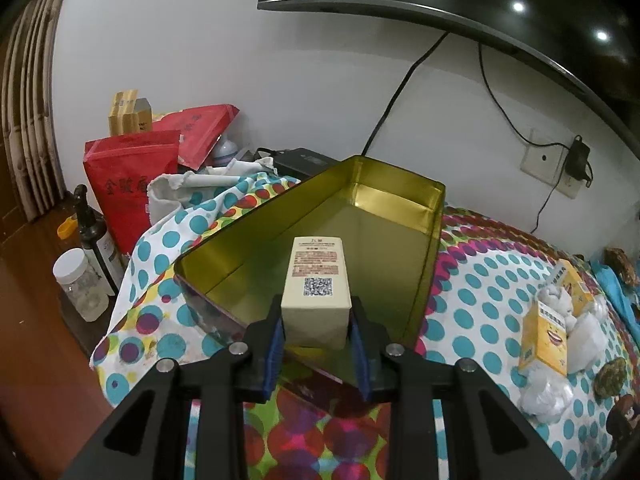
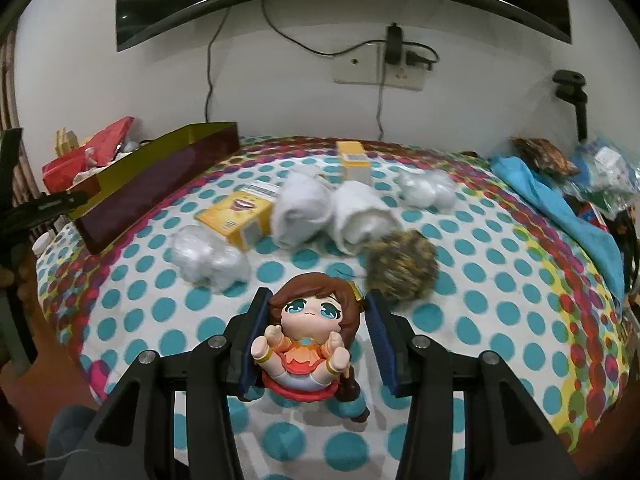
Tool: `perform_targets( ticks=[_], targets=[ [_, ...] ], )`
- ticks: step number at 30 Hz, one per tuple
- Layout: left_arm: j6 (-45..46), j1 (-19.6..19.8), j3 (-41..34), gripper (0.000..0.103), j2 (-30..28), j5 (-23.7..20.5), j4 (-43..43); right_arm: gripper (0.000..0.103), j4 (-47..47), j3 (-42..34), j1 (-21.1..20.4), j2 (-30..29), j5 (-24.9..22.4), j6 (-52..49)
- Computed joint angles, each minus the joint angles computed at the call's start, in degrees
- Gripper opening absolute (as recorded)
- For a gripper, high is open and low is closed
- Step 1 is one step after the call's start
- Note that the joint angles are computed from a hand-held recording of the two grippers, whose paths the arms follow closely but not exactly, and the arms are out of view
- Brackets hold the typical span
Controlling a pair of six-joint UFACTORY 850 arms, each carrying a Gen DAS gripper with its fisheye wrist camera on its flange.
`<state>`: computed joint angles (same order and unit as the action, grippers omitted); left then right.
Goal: Organize objects
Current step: 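Place the cream box in the gold tin with the left tool while the right tool drops the doll in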
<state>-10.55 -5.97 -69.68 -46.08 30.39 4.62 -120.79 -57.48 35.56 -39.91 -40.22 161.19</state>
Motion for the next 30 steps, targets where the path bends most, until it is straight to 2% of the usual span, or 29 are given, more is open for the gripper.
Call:
perform_targets(
  ticks=[5,7,10,12,13,17,19,20,21,23,26,30],
  targets=[
    [-2.4,0.2,-3.4,0.03,-2.3,-1.3,2.2,0.044,1.1,-2.9,0.7,-0.9,0.7,-3.6],
    [0.5,-0.1,-4.4,0.03,-3.0,-1.2,-0.8,0.044,1.4,-3.6,0.8,-1.0,0.8,-4.5],
    [-2.8,0.1,-6.4,0.03,-4.1,-2.3,2.8,0.044,2.1,-4.5,0.8,-1.3,1.3,-5.6],
    [-0.4,-0.3,-7.7,0.03,-4.8,-3.5,1.5,0.044,2.7,-5.0,0.9,-1.4,1.3,-6.4],
    [-1.6,-0.3,-8.5,0.03,-5.2,-4.6,3.8,0.044,3.0,-5.2,0.9,-1.5,1.3,-7.0],
    [-2.9,-0.3,-8.6,0.031,-5.3,-4.8,5.3,0.044,3.7,-6.0,1.1,-1.9,1.7,-8.0],
    [-4.6,-0.2,-8.3,0.038,-5.2,-4.2,7.3,0.044,3.6,-6.3,1.1,-2.2,1.8,-8.0],
    [-3.5,-0.3,-8.1,0.052,-5.0,-4.0,6.5,0.044,3.6,-6.6,1.2,-2.4,1.9,-8.0],
    [-1.8,-0.6,-7.7,0.074,-4.8,-3.4,4.9,0.044,3.5,-6.8,1.3,-2.5,2.1,-8.0],
    [-0.2,-0.8,-6.8,0.09,-4.2,-2.3,2.2,0.044,3.5,-7.3,1.5,-2.8,2.3,-8.2],
    [-4.2,-0.2,-6.0,0.09,-3.2,-2.3,4.9,0.044,3.2,-8.0,1.7,-3.1,2.4,-8.6],
    [-2.0,0.1,-4.1,0.09,-1.2,-1.5,2.7,0.044,2.7,-9.4,1.9,-3.5,2.1,-9.5]
  ],
)
